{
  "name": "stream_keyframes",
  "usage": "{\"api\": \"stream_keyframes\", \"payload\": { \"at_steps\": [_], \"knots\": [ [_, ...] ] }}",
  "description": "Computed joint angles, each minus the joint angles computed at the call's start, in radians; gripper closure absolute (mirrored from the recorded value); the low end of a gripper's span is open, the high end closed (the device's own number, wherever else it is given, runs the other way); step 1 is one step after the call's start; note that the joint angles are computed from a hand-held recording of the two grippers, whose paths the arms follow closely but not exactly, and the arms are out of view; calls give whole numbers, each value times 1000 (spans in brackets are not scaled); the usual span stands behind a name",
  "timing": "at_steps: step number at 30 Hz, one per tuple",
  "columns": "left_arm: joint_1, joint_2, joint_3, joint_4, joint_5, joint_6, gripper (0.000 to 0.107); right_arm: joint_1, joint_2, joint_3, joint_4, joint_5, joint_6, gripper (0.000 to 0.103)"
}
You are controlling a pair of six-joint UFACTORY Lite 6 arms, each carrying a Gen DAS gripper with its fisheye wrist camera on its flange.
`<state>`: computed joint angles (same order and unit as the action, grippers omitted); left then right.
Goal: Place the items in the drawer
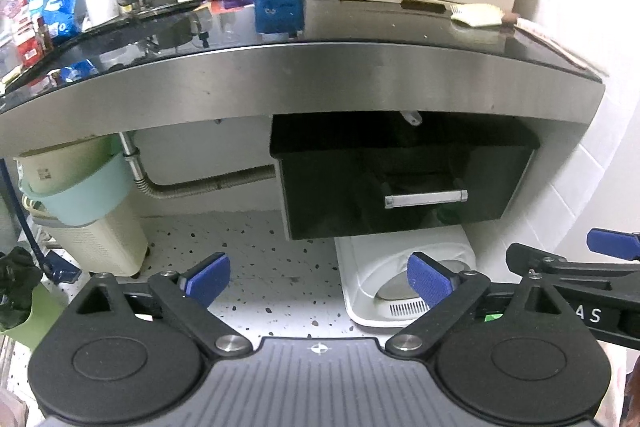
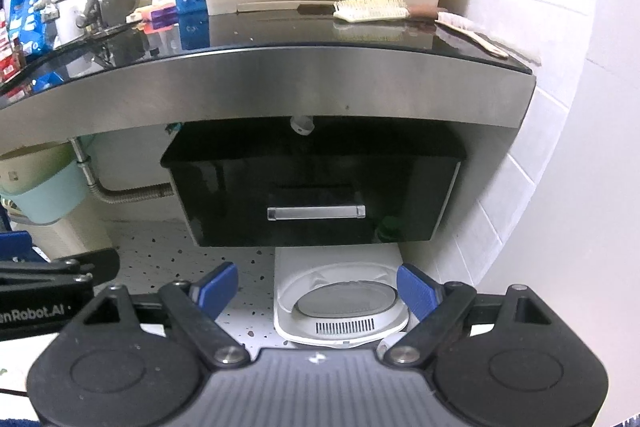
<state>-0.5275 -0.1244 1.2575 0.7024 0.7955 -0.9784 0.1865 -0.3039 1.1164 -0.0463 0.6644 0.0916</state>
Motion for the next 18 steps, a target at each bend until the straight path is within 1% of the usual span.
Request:
{"api": "stream_keyframes", "payload": {
  "at_steps": [6, 14, 18],
  "knots": [
    [14, -7, 11, -10, 0, 12, 11, -18, -6, 20, 37, 12, -23, 16],
    [21, 15, 21, -27, -44, 35, 11, -24, -8, 19, 20, 9, 3, 16],
    [9, 6, 13, -25, -44, 24, 11, -39, -27, 8, 29, 8, -6, 16]
  ]
}}
